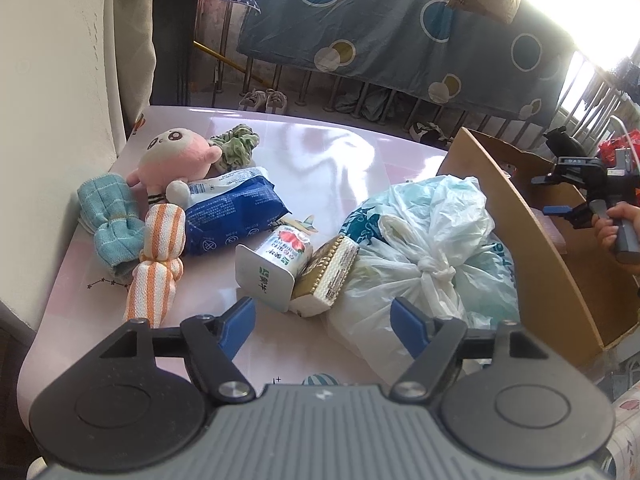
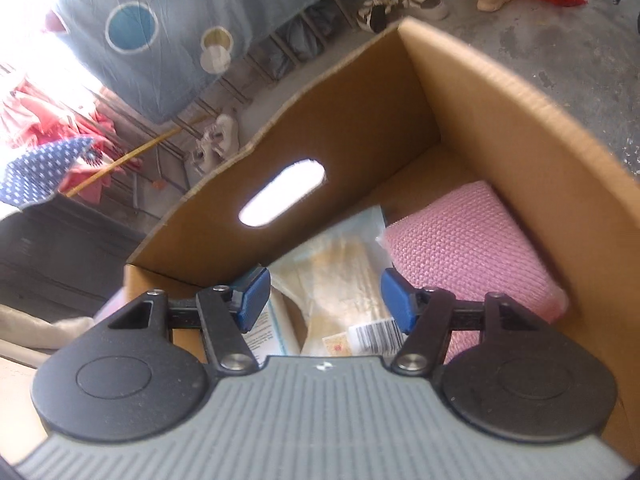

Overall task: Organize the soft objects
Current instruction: 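Withdraw the right gripper from the cardboard box, then move the right gripper over the table to the blue wet-wipe pack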

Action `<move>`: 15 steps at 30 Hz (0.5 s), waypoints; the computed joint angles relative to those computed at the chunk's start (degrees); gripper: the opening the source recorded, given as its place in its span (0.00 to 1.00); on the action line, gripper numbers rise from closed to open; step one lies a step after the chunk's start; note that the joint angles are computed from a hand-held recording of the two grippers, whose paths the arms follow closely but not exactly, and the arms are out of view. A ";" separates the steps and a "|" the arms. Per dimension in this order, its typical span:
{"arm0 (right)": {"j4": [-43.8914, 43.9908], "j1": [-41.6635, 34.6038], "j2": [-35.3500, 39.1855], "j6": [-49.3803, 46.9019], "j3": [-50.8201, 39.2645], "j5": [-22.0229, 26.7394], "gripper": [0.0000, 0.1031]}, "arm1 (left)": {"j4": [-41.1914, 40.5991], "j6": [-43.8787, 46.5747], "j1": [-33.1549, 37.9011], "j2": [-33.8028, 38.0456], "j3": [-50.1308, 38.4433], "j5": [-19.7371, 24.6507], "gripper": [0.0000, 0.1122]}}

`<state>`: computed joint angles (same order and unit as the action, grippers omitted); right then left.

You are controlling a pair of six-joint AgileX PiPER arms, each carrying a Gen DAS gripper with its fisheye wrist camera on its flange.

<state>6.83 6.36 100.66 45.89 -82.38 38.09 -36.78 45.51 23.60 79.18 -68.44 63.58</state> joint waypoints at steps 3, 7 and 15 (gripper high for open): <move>4.10 0.05 -5.98 -2.47 4.39 -2.21 0.62 | -0.06 1.87 0.81 -2.24 2.02 -0.28 0.74; 7.24 2.81 -14.36 -4.44 9.17 -2.76 0.64 | -0.94 5.17 3.48 -5.28 4.81 0.84 0.79; 1.22 18.67 -25.83 6.36 12.27 -4.75 0.68 | -2.94 12.50 12.54 -10.17 7.65 5.44 0.85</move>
